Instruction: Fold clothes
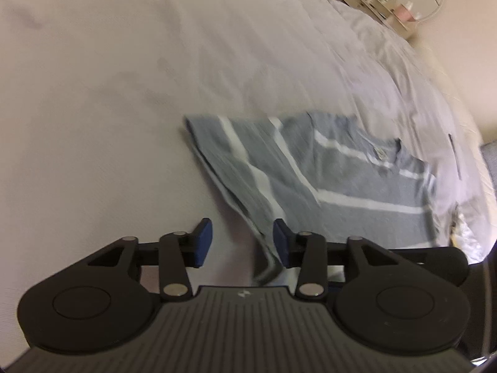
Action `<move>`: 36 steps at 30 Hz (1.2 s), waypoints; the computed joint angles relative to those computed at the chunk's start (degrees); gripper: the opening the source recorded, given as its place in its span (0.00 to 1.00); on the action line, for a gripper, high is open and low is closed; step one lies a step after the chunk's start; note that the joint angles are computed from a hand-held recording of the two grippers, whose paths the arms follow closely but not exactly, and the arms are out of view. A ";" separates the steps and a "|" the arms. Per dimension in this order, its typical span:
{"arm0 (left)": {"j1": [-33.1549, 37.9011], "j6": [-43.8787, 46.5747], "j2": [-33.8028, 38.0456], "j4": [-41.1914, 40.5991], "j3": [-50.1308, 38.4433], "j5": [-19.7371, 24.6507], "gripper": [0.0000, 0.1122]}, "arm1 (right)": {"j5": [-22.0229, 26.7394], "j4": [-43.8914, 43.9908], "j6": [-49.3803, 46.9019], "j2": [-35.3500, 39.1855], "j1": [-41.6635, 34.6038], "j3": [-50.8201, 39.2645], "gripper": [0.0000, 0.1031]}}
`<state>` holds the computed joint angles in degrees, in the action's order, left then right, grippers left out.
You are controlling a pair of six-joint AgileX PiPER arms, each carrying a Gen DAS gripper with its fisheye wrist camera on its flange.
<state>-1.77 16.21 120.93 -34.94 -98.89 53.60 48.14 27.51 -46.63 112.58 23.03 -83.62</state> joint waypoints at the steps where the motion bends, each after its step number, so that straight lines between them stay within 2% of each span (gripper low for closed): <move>1: -0.35 0.04 1.01 -0.41 -0.95 0.61 0.35 | -0.50 -0.74 -0.07 0.31 0.60 0.05 0.47; 3: -1.04 0.29 3.34 -0.71 -4.01 2.81 0.33 | -1.23 -2.15 0.37 0.89 1.57 0.08 0.49; 4: -1.66 0.19 4.36 0.44 -5.76 4.10 0.29 | -1.58 -2.87 0.61 1.19 2.05 0.07 0.50; 5: -2.72 -0.02 4.44 3.38 -6.50 4.47 0.21 | -1.70 -3.19 0.70 1.32 2.35 0.12 0.52; 6: -3.72 -0.86 3.88 6.84 -6.34 3.90 0.06 | -1.36 -2.71 0.48 1.12 2.29 0.23 0.52; 8: -4.83 -3.43 2.69 12.67 -5.65 3.01 0.05 | -0.67 -1.72 0.01 0.70 2.14 0.51 0.50; 10: -4.16 -4.61 0.40 15.13 -2.23 1.17 0.00 | 0.03 -0.76 -0.43 0.27 1.98 0.78 0.50; 17: -2.08 -4.17 -5.97 14.83 3.36 -0.29 0.03 | 1.85 0.84 3.81 -4.23 -2.56 6.27 0.51; 20: -4.07 -3.92 -9.16 13.70 5.42 -0.40 0.06 | 3.78 1.65 3.18 -7.74 -5.82 9.91 0.52; 22: -5.70 -3.84 -10.70 11.78 6.68 0.46 0.14 | 5.35 3.10 2.71 -11.25 -8.32 12.17 0.52; 24: -7.89 -5.04 -11.11 9.51 8.39 1.15 0.17 | 6.86 4.35 2.49 -14.85 -11.46 14.40 0.53; 27: -10.72 -7.38 -11.25 6.63 11.22 1.12 0.20 | 7.25 2.68 6.89 -19.50 -13.56 17.59 0.56; 29: -11.23 -9.94 -10.54 3.88 13.60 -0.68 0.24 | 7.17 1.06 10.04 -22.10 -14.36 19.88 0.56; 31: -10.70 -14.12 -9.85 2.05 16.03 -4.53 0.25 | 6.31 -0.32 10.92 -23.60 -15.28 22.43 0.56; 34: -8.77 -17.86 -8.27 -2.75 17.73 -9.00 0.25 | 6.12 -0.53 8.27 -26.28 -19.44 26.63 0.56; 35: -8.14 -18.59 -7.46 -3.76 17.35 -9.40 0.24 | 6.17 -0.49 8.13 -27.00 -20.28 27.51 0.56; 36: -7.52 -19.35 -6.62 -4.75 16.93 -9.78 0.17 | 6.22 -0.42 7.80 -27.67 -21.21 28.35 0.56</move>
<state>-9.29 -3.15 114.31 -39.69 -81.96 43.82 54.36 27.08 -38.83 84.90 1.82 -55.27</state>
